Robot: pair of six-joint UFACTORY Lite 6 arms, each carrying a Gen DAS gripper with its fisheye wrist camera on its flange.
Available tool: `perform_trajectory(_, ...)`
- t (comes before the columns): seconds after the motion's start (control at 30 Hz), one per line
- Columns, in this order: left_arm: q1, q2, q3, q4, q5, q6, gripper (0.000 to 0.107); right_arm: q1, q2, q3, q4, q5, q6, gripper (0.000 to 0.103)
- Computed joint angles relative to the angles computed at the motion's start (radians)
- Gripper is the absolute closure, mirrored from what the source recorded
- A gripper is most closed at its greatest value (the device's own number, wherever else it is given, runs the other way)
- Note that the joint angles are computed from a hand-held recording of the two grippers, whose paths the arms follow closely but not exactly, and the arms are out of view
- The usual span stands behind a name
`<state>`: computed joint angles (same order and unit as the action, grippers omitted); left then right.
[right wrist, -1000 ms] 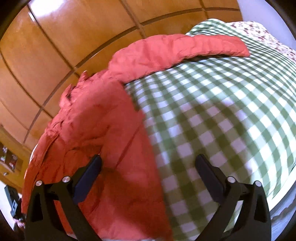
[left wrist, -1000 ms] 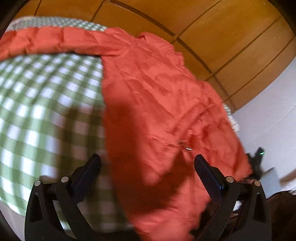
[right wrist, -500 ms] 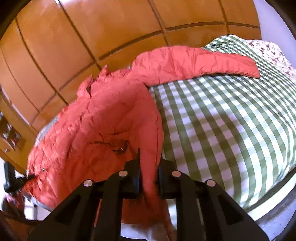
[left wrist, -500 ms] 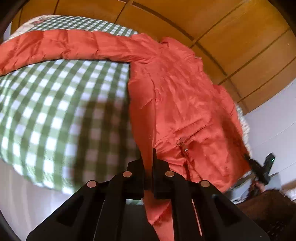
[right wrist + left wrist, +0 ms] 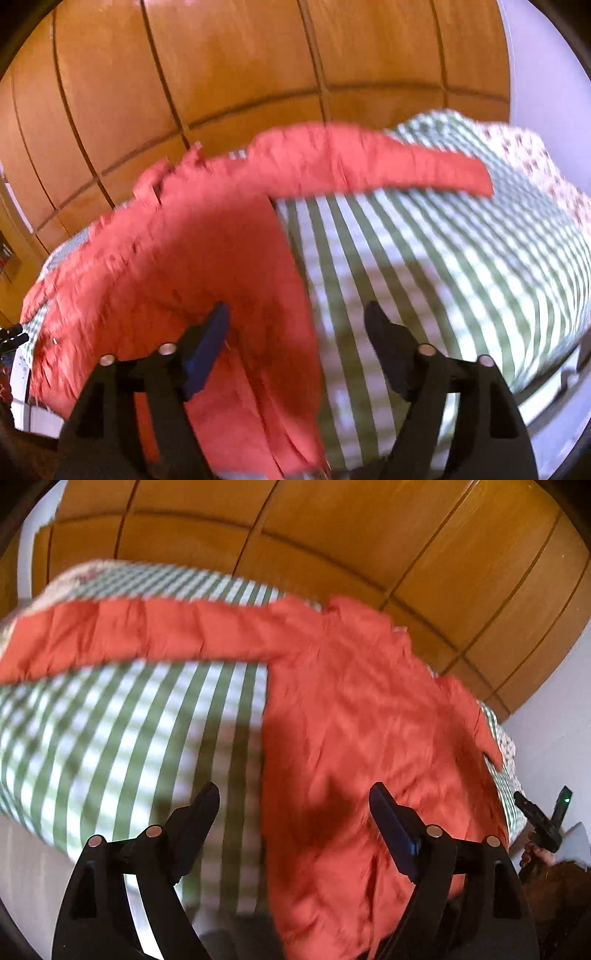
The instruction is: Fold small clothes
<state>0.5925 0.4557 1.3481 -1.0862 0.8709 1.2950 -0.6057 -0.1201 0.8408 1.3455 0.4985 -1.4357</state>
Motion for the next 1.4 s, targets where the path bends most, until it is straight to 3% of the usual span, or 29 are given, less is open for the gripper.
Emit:
perform_trajectory(0.1,-0.091,0.016,0.045,-0.058,-0.035,-0.019,0.019,0.141,0.098,0.137,-0.047,-0.085,0.112,0.019)
perform_trajectory(0.23,-0.264,0.069,0.126,-0.104,-0.112,-0.047,0.019,0.355,0.350,0.431,-0.395,-0.181,0.518,0.019)
perform_trajectory(0.37,-0.421,0.202,0.295,-0.065,-0.230,-0.127,0.019,0.497,0.602,0.730,-0.746,-0.181,0.860,0.019)
perform_trajectory(0.5,-0.512,0.409,0.551,0.139,-0.337,-0.329,0.019,0.578,0.876,1.045,-1.006,-0.173,1.048,0.019)
perform_trajectory(0.6,-0.513,0.562,0.697,0.278,-0.342,-0.468,0.019,0.567,1.037,1.220,-1.186,-0.102,1.233,0.014)
perform_trajectory(0.7,-0.473,0.526,0.568,0.084,-0.372,-0.246,0.019,0.525,0.997,1.107,-1.064,-0.172,1.180,0.014)
perform_trajectory(0.77,-0.466,0.467,0.449,-0.049,-0.417,-0.069,0.019,0.530,0.947,1.005,-1.063,-0.248,1.169,0.013)
perform_trajectory(0.83,-0.455,0.450,0.421,-0.109,-0.405,-0.006,0.018,0.535,0.946,0.997,-1.085,-0.258,1.185,0.011)
perform_trajectory(1.0,-0.391,0.433,0.442,-0.151,-0.305,-0.097,0.016,0.542,0.951,1.008,-1.173,-0.251,1.256,0.004)
perform_trajectory(1.13,-0.280,0.389,0.383,-0.300,-0.250,-0.116,0.013,0.548,0.968,1.052,-1.203,-0.221,1.286,0.002)
perform_trajectory(1.3,-0.146,0.365,0.347,-0.396,-0.350,-0.175,0.012,0.546,0.962,1.038,-1.192,-0.229,1.273,0.002)
perform_trajectory(1.4,-0.056,0.428,0.421,-0.390,-0.416,-0.318,0.012,0.544,0.961,1.034,-1.183,-0.232,1.264,0.002)
